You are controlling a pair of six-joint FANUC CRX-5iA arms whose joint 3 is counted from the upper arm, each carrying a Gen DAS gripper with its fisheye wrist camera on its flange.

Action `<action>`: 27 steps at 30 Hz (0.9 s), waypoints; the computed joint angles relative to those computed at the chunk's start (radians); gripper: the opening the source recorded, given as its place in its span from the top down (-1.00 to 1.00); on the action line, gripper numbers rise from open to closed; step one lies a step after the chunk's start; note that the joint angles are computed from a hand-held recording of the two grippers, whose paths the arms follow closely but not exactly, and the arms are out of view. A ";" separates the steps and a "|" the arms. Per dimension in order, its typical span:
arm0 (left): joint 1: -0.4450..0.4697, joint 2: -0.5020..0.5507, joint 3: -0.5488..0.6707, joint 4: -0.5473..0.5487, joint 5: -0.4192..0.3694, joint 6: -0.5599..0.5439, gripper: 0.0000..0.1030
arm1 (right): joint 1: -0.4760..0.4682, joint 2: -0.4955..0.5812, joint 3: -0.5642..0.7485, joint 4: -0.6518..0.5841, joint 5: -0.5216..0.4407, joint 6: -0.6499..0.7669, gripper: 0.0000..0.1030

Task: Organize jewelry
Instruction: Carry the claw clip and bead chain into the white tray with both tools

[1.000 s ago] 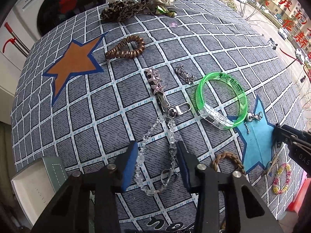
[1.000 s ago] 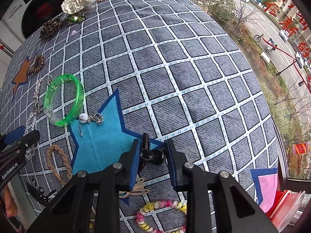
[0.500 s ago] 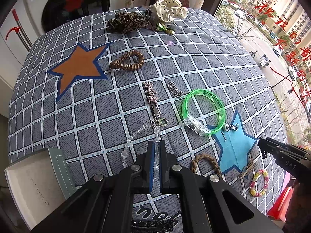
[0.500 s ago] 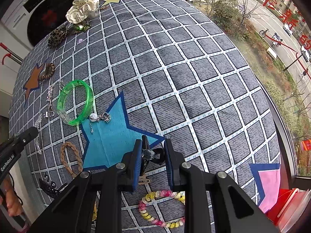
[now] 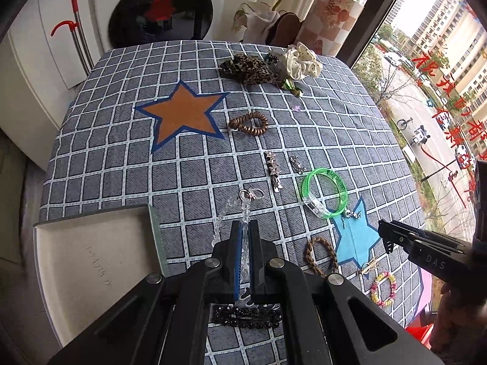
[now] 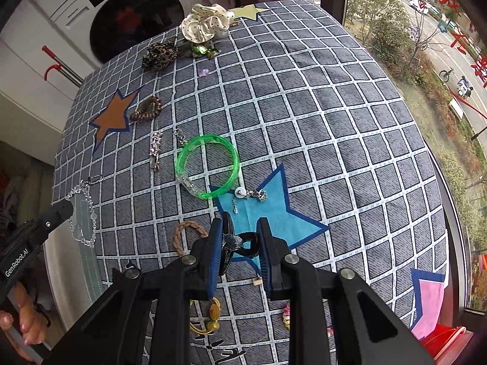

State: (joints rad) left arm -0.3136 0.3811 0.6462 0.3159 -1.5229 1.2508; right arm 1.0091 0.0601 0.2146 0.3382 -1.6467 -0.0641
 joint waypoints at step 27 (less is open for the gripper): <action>0.233 -0.077 -0.176 -0.169 0.118 0.097 0.80 | -0.106 0.601 0.777 -0.223 0.111 0.621 0.53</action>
